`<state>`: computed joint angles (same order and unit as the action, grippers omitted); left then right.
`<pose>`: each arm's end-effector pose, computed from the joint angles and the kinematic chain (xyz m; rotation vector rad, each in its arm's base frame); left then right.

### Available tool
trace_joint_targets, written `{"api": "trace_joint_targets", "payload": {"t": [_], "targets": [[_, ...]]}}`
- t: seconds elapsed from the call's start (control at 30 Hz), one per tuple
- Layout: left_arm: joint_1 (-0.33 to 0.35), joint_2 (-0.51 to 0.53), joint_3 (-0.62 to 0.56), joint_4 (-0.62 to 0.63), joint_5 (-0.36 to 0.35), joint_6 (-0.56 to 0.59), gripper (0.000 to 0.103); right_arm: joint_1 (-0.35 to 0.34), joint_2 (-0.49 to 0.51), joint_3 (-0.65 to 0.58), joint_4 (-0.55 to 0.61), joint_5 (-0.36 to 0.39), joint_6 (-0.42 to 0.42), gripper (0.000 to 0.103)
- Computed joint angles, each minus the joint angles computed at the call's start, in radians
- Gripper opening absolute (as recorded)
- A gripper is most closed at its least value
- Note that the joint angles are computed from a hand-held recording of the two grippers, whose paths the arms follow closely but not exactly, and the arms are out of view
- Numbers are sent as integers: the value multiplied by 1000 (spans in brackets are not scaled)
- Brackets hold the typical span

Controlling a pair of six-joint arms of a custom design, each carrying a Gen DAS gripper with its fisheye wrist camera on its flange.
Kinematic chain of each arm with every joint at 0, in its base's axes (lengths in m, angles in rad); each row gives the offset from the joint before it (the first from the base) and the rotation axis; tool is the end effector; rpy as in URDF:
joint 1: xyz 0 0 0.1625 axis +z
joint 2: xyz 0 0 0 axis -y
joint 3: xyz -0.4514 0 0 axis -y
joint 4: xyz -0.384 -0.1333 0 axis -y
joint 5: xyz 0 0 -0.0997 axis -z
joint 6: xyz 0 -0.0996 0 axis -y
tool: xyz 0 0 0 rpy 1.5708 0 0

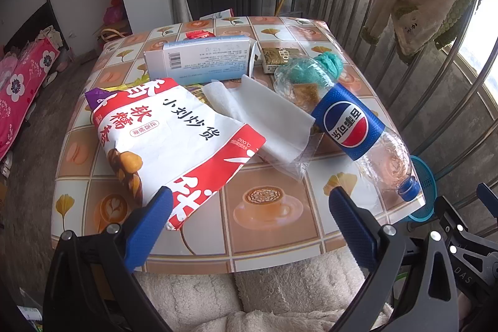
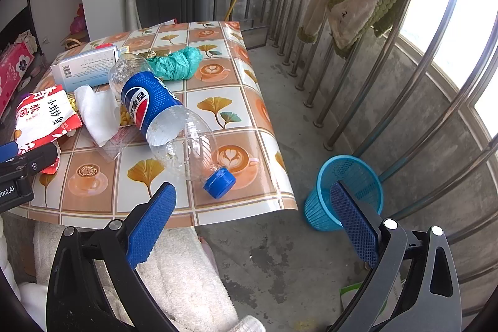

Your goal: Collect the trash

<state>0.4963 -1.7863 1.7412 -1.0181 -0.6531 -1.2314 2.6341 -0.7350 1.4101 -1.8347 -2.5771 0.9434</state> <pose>-0.2021 -0.3510 0.5194 0.1094 2.2318 -0.7674 0.6398 -0.2995 0.1365 0.3778 -2.1462 0.7622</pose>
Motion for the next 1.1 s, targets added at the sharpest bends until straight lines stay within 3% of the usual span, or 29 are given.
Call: {"api": "trace_joint_targets", "payload": {"t": [0.43, 0.8, 0.97, 1.1], "targets": [[0, -1, 1, -1, 2, 1, 98, 3, 6, -10, -4, -13, -6, 95], [-1, -10, 9, 2, -1, -6, 98, 3, 11, -4, -88, -8, -44, 95], [-2, -11, 10, 1, 0, -7, 98, 3, 19, -3, -151, 4, -91, 95], [-12, -49, 35, -72, 20, 36, 98, 4, 29, -3, -262, -10, -191, 95]]}}
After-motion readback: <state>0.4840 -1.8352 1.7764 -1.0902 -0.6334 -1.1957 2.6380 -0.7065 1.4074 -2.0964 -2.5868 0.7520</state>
